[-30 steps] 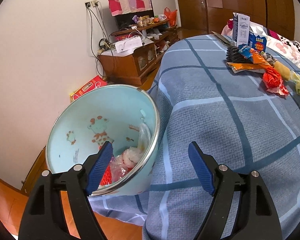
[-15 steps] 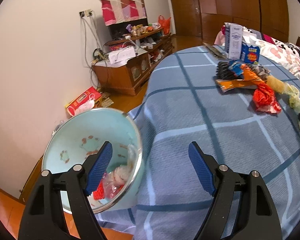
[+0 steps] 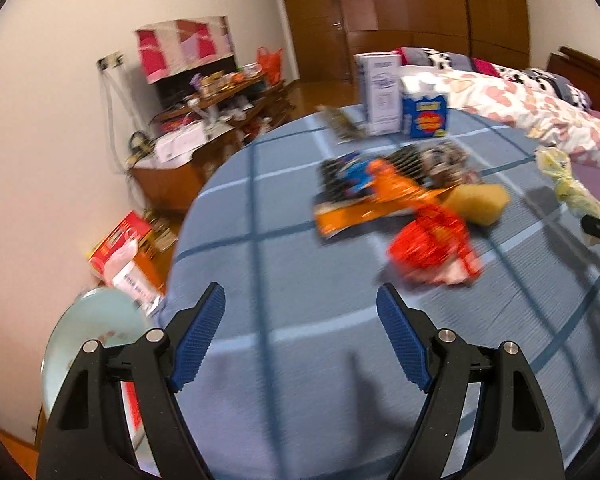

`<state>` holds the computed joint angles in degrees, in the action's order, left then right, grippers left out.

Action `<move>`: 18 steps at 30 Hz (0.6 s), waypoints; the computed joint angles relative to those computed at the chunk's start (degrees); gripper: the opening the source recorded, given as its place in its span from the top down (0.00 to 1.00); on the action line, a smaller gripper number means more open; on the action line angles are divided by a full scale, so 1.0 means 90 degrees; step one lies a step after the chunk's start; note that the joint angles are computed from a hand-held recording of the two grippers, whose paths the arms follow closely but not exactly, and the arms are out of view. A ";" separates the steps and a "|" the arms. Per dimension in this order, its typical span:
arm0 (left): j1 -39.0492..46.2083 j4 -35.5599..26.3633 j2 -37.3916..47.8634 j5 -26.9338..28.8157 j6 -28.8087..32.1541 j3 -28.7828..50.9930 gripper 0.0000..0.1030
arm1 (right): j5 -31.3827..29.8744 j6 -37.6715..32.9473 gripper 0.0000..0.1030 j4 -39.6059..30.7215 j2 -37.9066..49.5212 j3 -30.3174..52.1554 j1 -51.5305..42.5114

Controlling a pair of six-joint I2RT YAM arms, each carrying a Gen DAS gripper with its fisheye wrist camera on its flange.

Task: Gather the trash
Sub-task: 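Grasp the red-orange wrapper with the left tool while the right tool grasps the pale yellow-green bag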

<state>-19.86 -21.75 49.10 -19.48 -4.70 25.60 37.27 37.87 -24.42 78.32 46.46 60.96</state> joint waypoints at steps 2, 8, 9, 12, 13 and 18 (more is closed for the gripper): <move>-0.0403 0.0271 0.0635 -0.0144 -0.0174 0.0264 0.25 | -0.0009 -0.0123 0.70 0.0148 -0.0053 -0.0123 -0.0091; -0.1016 0.0706 0.1919 -0.0201 -0.0401 0.0800 0.25 | -0.0084 -0.0430 0.70 0.0607 -0.0080 -0.0398 -0.0306; -0.1069 0.0764 0.2118 -0.0173 -0.0445 0.0870 0.25 | -0.0104 -0.0444 0.70 0.0660 -0.0115 -0.0452 -0.0328; -0.1059 0.0889 0.2662 0.0025 -0.0565 0.1074 0.25 | -0.0188 -0.0509 0.70 0.0800 -0.0185 -0.0544 -0.0406; -0.1055 0.0925 0.2769 0.0056 -0.0571 0.1103 0.26 | -0.0201 -0.0529 0.70 0.0825 -0.0190 -0.0546 -0.0406; -0.0827 0.0987 0.3180 0.0799 -0.0420 0.1228 0.81 | -0.0214 -0.0599 0.70 0.0959 -0.0135 -0.0482 -0.0271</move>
